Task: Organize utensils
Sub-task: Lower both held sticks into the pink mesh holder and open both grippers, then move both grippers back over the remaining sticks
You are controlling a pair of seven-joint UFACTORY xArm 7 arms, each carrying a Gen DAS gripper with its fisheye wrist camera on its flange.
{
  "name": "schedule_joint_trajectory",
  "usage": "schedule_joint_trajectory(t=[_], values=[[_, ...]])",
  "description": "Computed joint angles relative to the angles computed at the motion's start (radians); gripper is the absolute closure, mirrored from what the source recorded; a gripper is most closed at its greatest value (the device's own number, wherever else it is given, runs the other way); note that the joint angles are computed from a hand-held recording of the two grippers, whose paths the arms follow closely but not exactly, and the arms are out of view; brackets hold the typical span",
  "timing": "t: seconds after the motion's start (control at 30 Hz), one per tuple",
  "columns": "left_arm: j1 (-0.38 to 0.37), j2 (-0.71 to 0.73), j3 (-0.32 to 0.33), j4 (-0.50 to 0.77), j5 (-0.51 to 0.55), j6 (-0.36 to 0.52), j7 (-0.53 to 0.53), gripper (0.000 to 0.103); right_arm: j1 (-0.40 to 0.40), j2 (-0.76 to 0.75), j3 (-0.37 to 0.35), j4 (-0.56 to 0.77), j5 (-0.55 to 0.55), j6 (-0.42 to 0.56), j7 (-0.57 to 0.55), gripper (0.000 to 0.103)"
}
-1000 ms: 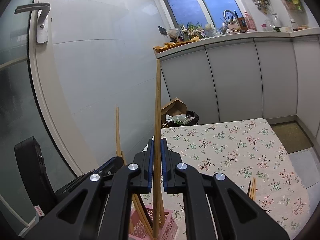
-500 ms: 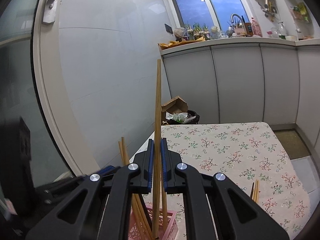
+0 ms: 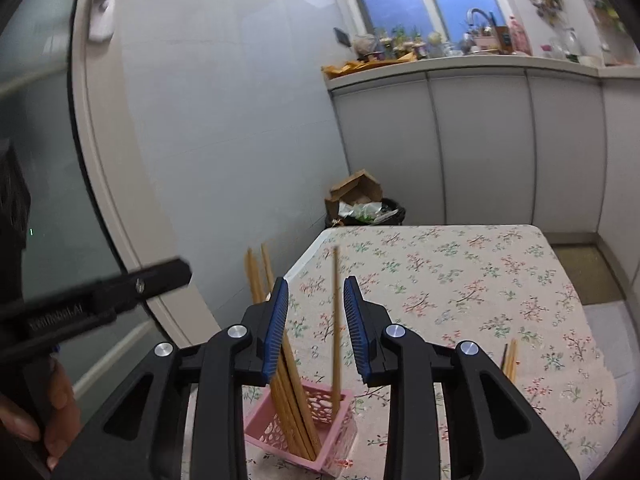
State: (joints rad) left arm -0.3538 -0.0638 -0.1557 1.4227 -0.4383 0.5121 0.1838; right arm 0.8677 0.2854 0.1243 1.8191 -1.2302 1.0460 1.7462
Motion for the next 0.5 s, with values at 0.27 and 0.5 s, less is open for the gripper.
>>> schedule_joint_trajectory(t=[0.27,0.5], values=[[-0.025,0.004,-0.026,0.024,0.074,0.037,-0.038,0.069,-0.068,-0.197,0.081,-0.176,0.081,0.107,0.027,0.07],[-0.061,0.036,-0.056,0.063,0.139,0.054,-0.087,0.068,-0.175,-0.35,0.143,-0.339,0.244,0.139,0.022,0.07]])
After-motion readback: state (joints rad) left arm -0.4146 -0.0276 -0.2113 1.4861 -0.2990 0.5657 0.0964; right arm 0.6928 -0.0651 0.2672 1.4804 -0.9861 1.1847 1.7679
